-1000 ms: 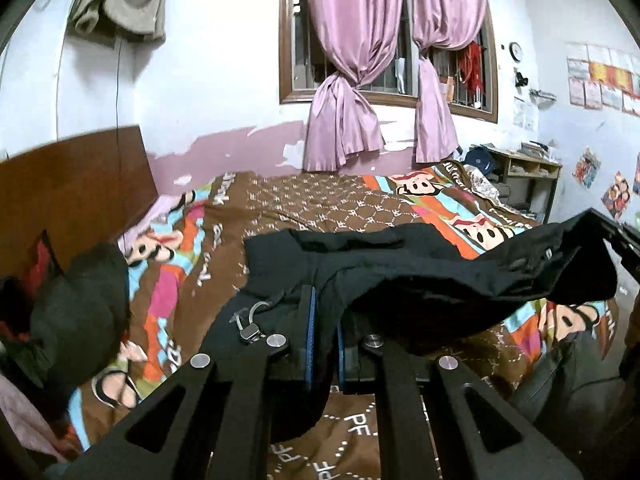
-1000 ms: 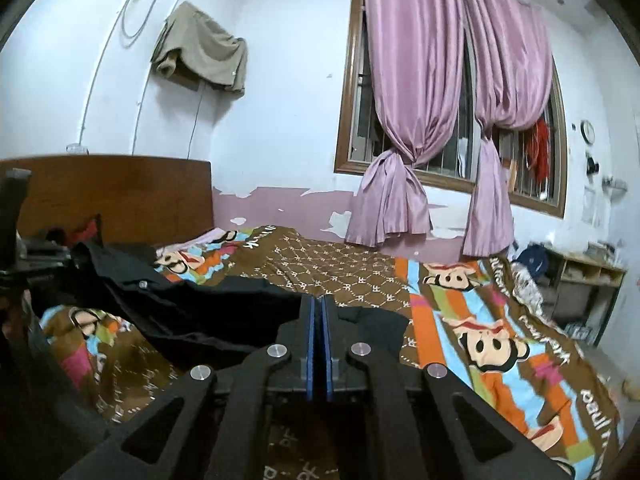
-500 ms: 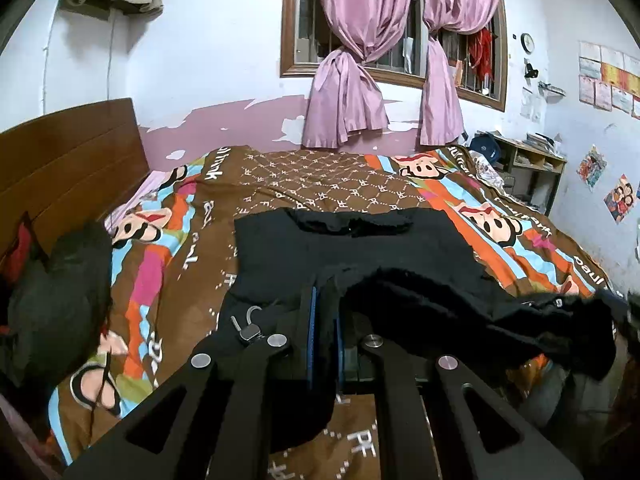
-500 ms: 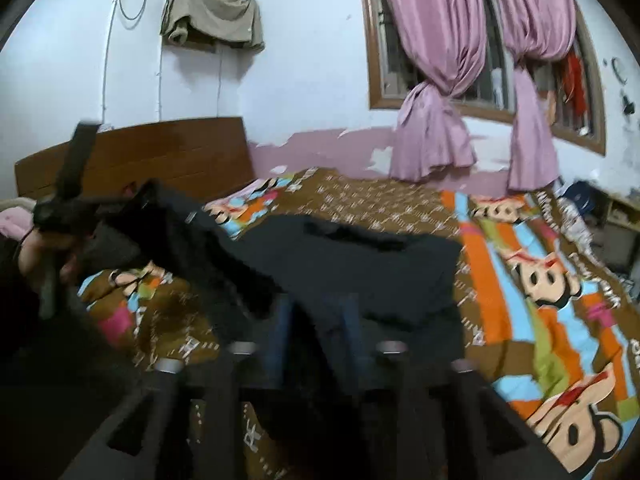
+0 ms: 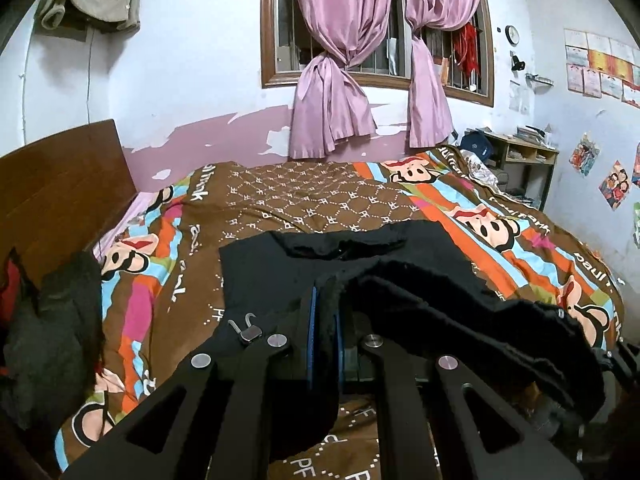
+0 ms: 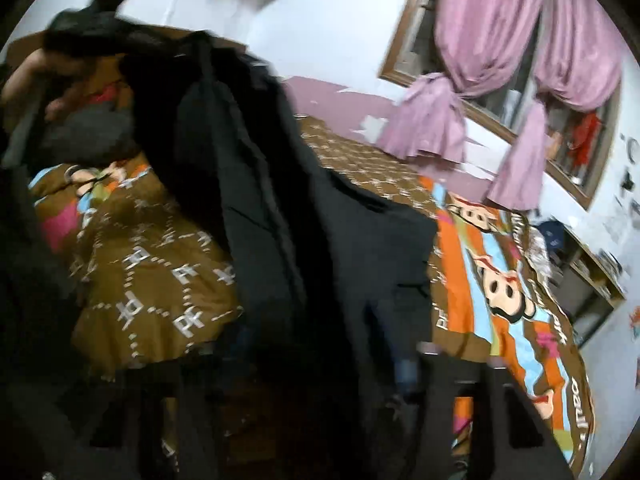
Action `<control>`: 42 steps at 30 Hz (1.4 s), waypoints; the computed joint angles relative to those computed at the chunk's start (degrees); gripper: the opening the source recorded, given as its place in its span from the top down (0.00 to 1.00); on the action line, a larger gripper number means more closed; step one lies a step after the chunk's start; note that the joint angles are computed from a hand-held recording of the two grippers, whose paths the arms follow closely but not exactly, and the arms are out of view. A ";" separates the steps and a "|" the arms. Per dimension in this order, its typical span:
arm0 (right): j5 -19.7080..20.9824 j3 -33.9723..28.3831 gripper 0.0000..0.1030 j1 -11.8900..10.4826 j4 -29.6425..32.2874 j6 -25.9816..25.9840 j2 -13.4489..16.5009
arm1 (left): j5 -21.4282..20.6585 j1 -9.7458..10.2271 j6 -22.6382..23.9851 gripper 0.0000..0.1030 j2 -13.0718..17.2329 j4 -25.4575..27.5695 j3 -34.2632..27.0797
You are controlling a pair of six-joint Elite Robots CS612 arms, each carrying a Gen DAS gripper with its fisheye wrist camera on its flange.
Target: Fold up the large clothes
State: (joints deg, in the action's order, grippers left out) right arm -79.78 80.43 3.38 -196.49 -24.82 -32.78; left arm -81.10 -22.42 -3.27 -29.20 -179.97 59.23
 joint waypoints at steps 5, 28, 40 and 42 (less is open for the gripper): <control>2.74 0.28 0.91 -1.28 -5.57 5.65 0.10 | 6.16 -1.27 1.63 0.95 -1.67 -7.07 5.85; 9.36 -9.38 0.94 -3.00 -15.06 10.49 0.76 | 1.56 0.17 3.66 0.96 -4.97 -9.85 8.30; -1.75 -41.10 0.94 -0.58 7.31 10.74 15.70 | 1.00 1.89 3.37 0.96 8.78 10.91 -19.70; -2.56 -48.33 0.94 -0.38 11.63 10.32 19.39 | 1.28 2.32 1.71 0.96 12.49 15.35 -26.91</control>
